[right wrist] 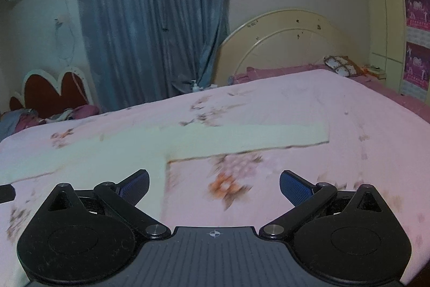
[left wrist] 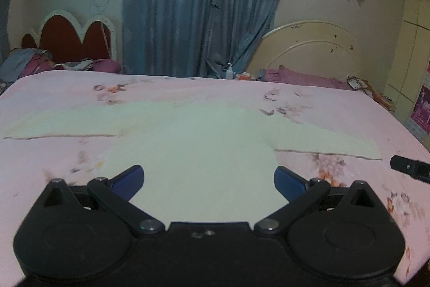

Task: Fold small clothes
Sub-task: 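Grasp the cream sweater's sleeve cuff with the right gripper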

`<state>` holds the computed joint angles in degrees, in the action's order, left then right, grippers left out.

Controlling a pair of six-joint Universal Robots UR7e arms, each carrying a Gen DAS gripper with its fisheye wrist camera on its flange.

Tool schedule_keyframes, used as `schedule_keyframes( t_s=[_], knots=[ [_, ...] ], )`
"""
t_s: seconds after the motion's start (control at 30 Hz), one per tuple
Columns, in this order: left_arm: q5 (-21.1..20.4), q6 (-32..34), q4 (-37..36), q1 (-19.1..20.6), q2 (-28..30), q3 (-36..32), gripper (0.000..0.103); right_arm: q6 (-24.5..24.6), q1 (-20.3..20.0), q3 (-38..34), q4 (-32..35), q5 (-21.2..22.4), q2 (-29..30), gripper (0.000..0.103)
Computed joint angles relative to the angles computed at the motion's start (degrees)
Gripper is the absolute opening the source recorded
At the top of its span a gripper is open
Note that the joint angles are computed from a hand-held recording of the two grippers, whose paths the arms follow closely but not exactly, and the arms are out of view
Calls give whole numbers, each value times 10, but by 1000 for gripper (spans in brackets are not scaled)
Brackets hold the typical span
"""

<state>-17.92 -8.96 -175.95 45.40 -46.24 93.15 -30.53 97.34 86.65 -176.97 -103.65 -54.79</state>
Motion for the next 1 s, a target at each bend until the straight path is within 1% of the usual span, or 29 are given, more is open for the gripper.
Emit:
schedule_keyframes(
  t_s=[0.13,0.17,0.23,0.3,0.33,0.37,0.4,0.43,0.47,0.5,0.53,0.6,0.63,0.67,0.8,0.9,0.93,0.97,1.0],
  knots=[
    [-42,11,54,27,53,-92,101,1,-25,-103,38,11,48,102],
    [-45,11,74,32,66,-114,100,5,-31,-130,48,12,62,102],
    [-41,0,118,42,90,-157,100,14,-41,-179,70,10,86,102],
    [-37,3,138,50,112,-193,99,20,-51,-227,94,7,112,102],
    [-34,4,146,52,118,-202,96,22,-55,-250,104,4,125,102],
    [-32,2,160,55,124,-213,89,24,-59,-273,115,1,138,102],
    [-33,-2,170,58,127,-219,87,26,-63,-292,126,0,149,102],
    [-28,-10,183,59,130,-226,83,29,-67,-304,132,-2,157,93],
    [-22,-14,187,61,134,-230,80,36,-71,-325,148,-3,169,71],
    [-18,-18,201,65,142,-248,80,49,-73,-351,167,-16,183,31],
    [-11,-29,214,66,143,-252,81,66,-78,-373,186,-17,195,28],
    [1,-39,241,70,151,-268,88,90,-88,-408,216,-8,212,28],
    [5,-37,242,71,152,-269,94,103,-92,-426,226,-7,221,28],
    [9,-37,245,73,154,-272,96,117,-97,-449,240,-7,233,28],
    [19,-72,295,80,153,-282,96,174,-114,-569,310,-7,293,28],
    [20,-94,324,85,153,-290,96,201,-121,-657,357,-12,338,29],
    [20,-98,331,86,152,-294,96,216,-124,-669,366,-6,343,38],
    [20,-104,339,87,151,-295,96,237,-129,-683,375,7,349,42],
    [20,-106,343,89,151,-299,96,248,-132,-697,378,15,356,44]
  ],
)
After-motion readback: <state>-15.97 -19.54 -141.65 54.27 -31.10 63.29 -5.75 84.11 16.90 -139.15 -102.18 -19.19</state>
